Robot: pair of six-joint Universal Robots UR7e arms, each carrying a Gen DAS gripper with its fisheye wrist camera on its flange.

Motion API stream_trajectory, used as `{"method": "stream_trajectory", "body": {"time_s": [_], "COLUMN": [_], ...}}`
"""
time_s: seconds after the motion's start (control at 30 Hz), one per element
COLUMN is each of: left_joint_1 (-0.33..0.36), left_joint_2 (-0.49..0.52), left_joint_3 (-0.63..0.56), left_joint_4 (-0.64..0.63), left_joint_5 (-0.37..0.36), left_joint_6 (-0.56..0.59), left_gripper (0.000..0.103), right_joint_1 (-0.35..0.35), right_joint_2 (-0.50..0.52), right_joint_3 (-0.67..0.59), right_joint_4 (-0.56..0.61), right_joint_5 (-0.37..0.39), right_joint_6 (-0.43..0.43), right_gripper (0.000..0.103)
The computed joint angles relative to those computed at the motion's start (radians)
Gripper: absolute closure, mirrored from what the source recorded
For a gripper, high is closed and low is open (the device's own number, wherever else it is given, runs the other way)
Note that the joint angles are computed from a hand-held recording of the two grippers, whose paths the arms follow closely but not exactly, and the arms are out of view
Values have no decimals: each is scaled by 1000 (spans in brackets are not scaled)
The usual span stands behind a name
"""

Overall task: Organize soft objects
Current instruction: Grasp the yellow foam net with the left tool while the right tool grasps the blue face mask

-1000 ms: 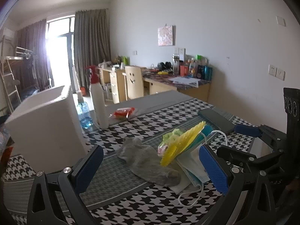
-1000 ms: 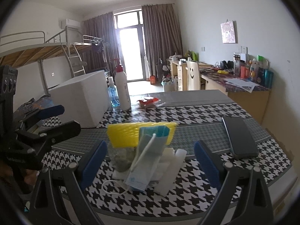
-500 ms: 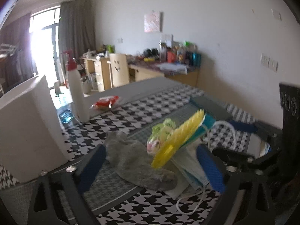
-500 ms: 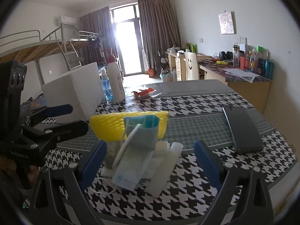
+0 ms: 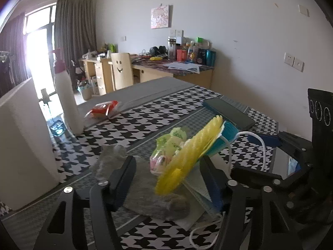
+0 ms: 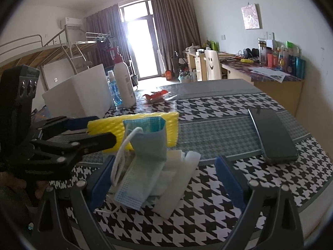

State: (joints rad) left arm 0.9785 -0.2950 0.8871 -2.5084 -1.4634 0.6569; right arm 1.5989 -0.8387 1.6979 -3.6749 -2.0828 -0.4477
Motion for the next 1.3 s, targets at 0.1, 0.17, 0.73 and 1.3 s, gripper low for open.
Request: {"method": "stream_trajectory", "body": {"time_s": [0.1,0.17,0.73,1.3], "left_joint_1": [1,-1,8,0], "left_joint_2": [-1,-2,-40,-110], "left_joint_3": [-4,2,32,147], "left_joint_4": [15,17,13,-177], "left_joint_5": [-16,-18,-37,83], "left_joint_6": [-1,6,-35,-54], "left_gripper": [55,62,89,89], "right_joint_1": [-4,-7,-6,7], "right_joint_2": [-2,-5,12,45], "right_joint_3": [-2,1,-44,-119], "right_joint_4": [10,15,75,165], "right_joint_5": [-3,6,51,24], "right_joint_6": [7,8,16,13], "right_gripper": [7,7,7,7]}}
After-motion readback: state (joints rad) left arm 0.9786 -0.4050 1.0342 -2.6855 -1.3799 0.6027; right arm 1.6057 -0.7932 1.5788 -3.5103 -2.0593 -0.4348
